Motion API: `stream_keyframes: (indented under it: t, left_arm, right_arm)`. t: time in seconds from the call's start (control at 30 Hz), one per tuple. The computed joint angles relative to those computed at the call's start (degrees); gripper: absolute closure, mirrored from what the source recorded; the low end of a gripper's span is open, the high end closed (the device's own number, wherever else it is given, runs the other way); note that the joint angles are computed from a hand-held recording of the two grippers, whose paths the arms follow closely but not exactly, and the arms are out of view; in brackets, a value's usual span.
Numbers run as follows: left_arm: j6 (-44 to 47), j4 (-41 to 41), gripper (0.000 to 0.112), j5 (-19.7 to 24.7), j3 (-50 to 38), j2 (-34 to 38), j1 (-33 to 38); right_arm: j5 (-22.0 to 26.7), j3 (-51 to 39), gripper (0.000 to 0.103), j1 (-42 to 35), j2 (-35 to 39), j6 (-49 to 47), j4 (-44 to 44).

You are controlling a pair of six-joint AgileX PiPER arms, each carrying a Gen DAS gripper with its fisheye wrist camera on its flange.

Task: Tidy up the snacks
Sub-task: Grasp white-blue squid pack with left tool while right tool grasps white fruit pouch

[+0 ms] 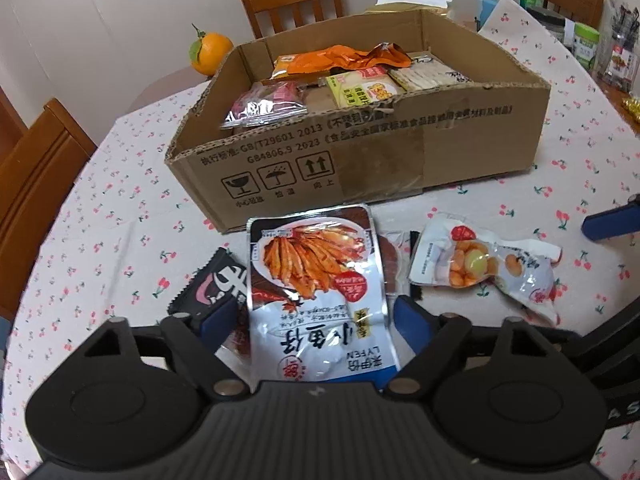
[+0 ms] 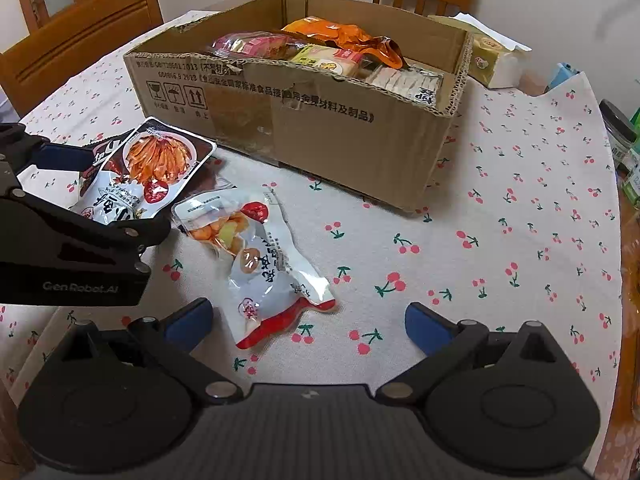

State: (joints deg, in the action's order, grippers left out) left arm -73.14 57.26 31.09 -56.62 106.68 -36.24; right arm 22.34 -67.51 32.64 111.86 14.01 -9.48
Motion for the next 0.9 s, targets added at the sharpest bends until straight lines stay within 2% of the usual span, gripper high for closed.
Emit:
stream_keyframes:
  t: [0.13, 0.27, 0.37, 0.47, 0.6, 0.67, 0.7, 0.8, 0.9]
  left_arm:
    - [0.0, -0.2, 0.038, -0.7, 0.3, -0.3, 0.2]
    - [3.0, -1.7, 0.039, -3.1, 1.3, -1.6, 1.6]
    - [10.6, -7.5, 0.039, -7.6, 2.8, -3.8, 4.4]
    - [19.1, -13.9, 0.04, -9.5, 3.6, -5.4, 6.5]
    - [32.6, -24.5, 0.04, -11.2, 4.4, -7.8, 9.2]
    - [40.9, -31.2, 0.04, -11.8, 4.5, -8.8, 10.7]
    - [43.6, -33.1, 0.04, -11.9, 4.7, -9.3, 11.2]
    - [51.2, -37.5, 0.04, -11.8, 5.0, -10.4, 12.3]
    - [59.4, -41.8, 0.04, -12.0, 5.1, -11.2, 13.9]
  right_arm:
    - [0.6, -0.4, 0.0, 0.2, 0.1, 0.3, -0.1]
    - [1.3, -1.4, 0.0, 0.4, 0.6, -2.5, 1.7]
    - [2.0, -3.2, 0.0, 0.2, 1.6, -10.0, 6.6]
    - [2.4, -5.3, 0.001, -0.1, 2.9, -18.6, 11.9]
    - [3.6, -7.8, 0.012, -0.5, 3.9, -26.8, 17.1]
    - [4.2, -8.3, 0.023, -0.6, 3.9, -28.5, 18.3]
    - [4.4, -8.4, 0.025, -0.5, 3.8, -28.0, 18.0]
    - [4.6, -8.0, 0.043, 0.1, 3.1, -23.5, 15.3]
    - [5.3, -7.2, 0.047, 0.8, 2.2, -16.4, 12.1]
